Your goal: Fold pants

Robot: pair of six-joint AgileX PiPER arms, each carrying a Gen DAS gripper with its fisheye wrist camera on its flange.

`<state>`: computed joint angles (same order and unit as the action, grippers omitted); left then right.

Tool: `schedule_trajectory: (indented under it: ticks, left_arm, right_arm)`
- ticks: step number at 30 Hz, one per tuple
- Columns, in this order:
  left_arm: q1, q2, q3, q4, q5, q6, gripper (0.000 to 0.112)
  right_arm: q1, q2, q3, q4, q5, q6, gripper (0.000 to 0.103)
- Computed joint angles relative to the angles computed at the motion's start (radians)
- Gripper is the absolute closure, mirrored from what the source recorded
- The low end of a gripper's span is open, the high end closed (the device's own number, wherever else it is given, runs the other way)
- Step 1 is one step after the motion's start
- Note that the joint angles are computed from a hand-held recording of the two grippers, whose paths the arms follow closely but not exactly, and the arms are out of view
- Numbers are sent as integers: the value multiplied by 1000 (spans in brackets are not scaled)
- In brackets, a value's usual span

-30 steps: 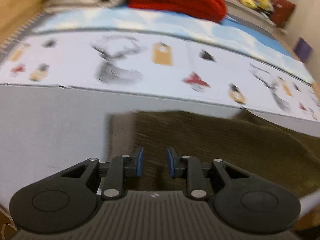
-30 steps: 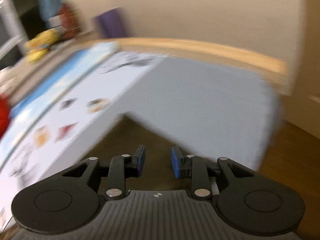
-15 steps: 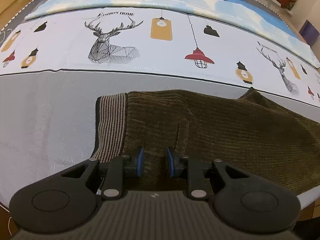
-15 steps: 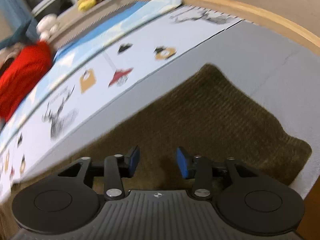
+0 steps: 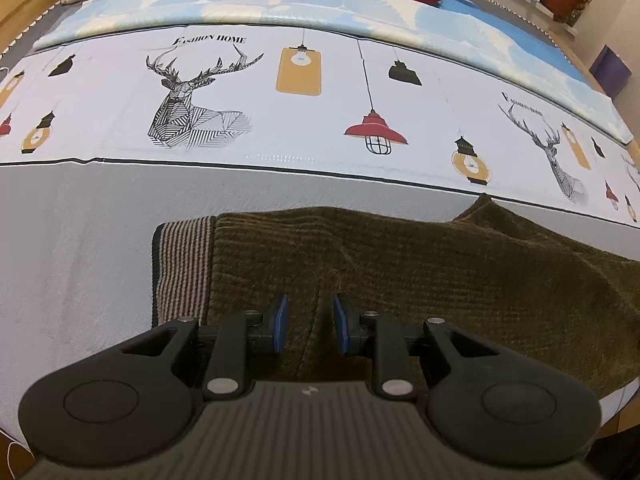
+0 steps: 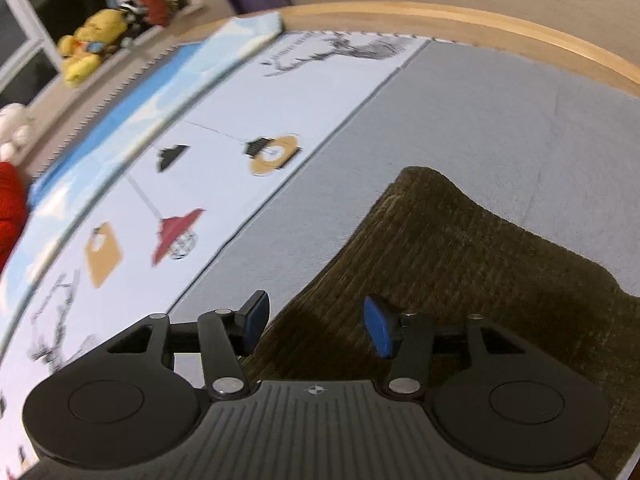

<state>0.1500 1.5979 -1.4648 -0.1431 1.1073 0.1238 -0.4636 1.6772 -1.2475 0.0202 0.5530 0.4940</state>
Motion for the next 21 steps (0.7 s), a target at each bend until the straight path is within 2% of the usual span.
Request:
schedule_trajectory:
  ticks: [2,5,6,7,8,9,13,17,19,21]
  left_arm:
    - [-6,6,-6,4,1,-7,85]
    - [-19,13,-11,19,2,-20,85]
    - [-22,14,-10,21,1,-20,85]
    - [-25,15,-11,23,0,-19,85]
    - [-28,15,-11,26,-1,-19,85]
    - [-31,14,-11,28,-2,-20,85]
    - [-32,6,-3,19,-7,-20,85]
    - [-21,1,3,-5,0,-19,85]
    - [-9,-2,8,-22,4,-12,85]
    - [1,-5,13,-24,4,-9,85]
  right_arm:
    - [28,35,-31,-86,14,74,46]
    - [93,69,-70,-296,53,196,49]
    - [113,77,-77,-369,75,252,63]
    - [129,84,-87,-425,101,297,71]
    - [133,83,-91,-444,108,319,89]
    - [132,72,-89,-462,109,365,96]
    - [123,12,-26,-614,22,595,97]
    - [92,20,-15,-506,-3,475,95]
    - [108,-12,6,-545,-14,491,94]
    - [137,-59,39,-598,-52,504,81]
